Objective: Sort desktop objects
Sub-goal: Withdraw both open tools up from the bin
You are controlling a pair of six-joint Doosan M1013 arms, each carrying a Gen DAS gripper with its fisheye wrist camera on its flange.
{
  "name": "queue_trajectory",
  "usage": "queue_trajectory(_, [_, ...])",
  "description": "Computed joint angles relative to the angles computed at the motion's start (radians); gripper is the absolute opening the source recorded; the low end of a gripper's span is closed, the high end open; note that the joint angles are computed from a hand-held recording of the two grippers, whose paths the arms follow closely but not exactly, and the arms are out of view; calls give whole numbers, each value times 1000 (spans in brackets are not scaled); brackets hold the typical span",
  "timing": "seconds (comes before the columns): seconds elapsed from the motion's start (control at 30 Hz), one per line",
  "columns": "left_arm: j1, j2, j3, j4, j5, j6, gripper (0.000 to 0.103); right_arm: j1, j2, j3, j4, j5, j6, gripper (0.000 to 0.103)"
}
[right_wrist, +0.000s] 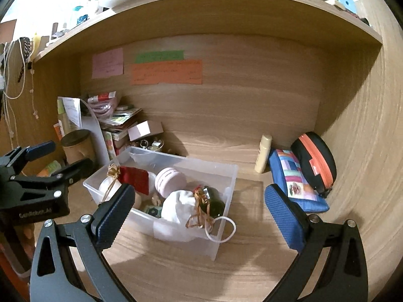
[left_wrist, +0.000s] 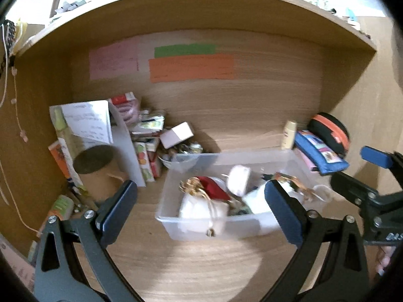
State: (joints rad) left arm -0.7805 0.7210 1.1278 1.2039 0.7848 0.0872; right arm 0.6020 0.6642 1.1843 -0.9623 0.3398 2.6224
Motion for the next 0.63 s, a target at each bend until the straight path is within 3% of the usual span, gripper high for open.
queue_trajectory(0.37, [-1,-9,16,-5,-33,-22,102,8,-4,8,-9,10,-7,103])
queue_trajectory(0.63, [6,-11,25,-4,-70,-31,102,0,7,-4,108,25,-96,103])
